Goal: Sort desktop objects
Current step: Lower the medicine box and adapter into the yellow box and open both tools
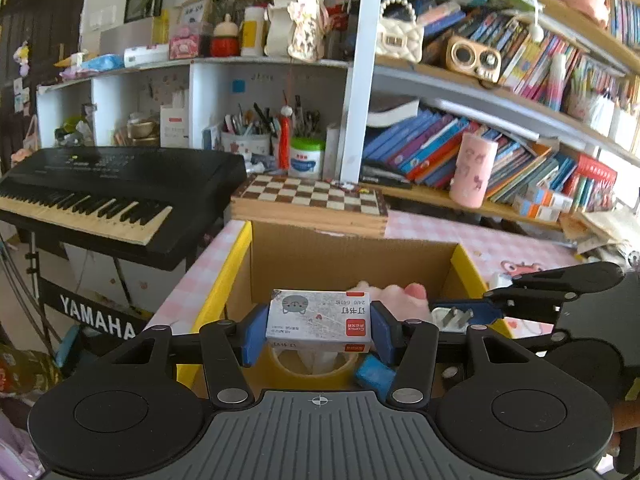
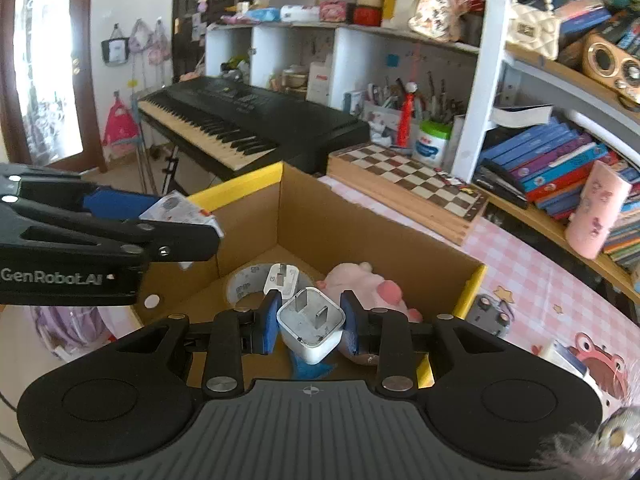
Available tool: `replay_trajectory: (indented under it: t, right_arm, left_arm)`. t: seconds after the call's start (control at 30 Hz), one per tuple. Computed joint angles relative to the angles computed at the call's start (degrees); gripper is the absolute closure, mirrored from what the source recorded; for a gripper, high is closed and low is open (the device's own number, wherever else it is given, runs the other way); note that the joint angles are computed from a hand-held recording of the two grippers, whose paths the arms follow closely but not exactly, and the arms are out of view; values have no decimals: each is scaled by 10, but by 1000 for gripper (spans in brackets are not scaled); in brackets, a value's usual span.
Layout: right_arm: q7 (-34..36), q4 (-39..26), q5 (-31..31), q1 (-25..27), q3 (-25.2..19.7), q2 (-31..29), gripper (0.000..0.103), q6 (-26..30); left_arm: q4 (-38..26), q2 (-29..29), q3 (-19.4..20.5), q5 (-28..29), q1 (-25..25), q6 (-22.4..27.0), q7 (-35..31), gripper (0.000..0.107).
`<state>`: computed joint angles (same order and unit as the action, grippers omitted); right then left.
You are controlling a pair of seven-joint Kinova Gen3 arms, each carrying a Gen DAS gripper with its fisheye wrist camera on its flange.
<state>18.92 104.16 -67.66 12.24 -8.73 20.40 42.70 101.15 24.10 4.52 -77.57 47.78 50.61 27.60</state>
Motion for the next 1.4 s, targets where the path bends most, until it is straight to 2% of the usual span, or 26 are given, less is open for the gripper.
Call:
replay_trajectory:
  t: [0.3,0.4,0.6,0.7,0.8,1.07,1.33,1.4]
  right_arm:
    - [-100,-74,143,-39,-6,49,74,-6]
    - [-151,-108,194,-45,-8,64,74,17]
    - [-181,-144,269,-49,-25,83,74,27]
    - [-205,-183,324,-55,-27,99,74,67]
    - [-197,-197,372,-71,-27,101,74,85]
    - [-221,-219,401,-77,-30,110,74,108]
    - [-206,-211,385,-65,-40,108,72,100]
    - [-196,-202,374,-57,-44,104,68,92]
  left_arm:
    - [-57,34,-13,101,-28,-33,-138,55]
    - [-67,39,-25,134,-34,-46,-172,55]
    - [-98,54,-37,208,-49,-62,-277,55]
    - [-119,68,-36,263,-61,-58,-324,55]
    - [-130,74,-40,308,-68,-61,-355,55]
    - [-136,76,-77,346,-46,-64,-379,54]
    - [-137,74,-92,351,-33,-58,-368,51]
    - [-134,71,-93,347,-31,-59,-363,50]
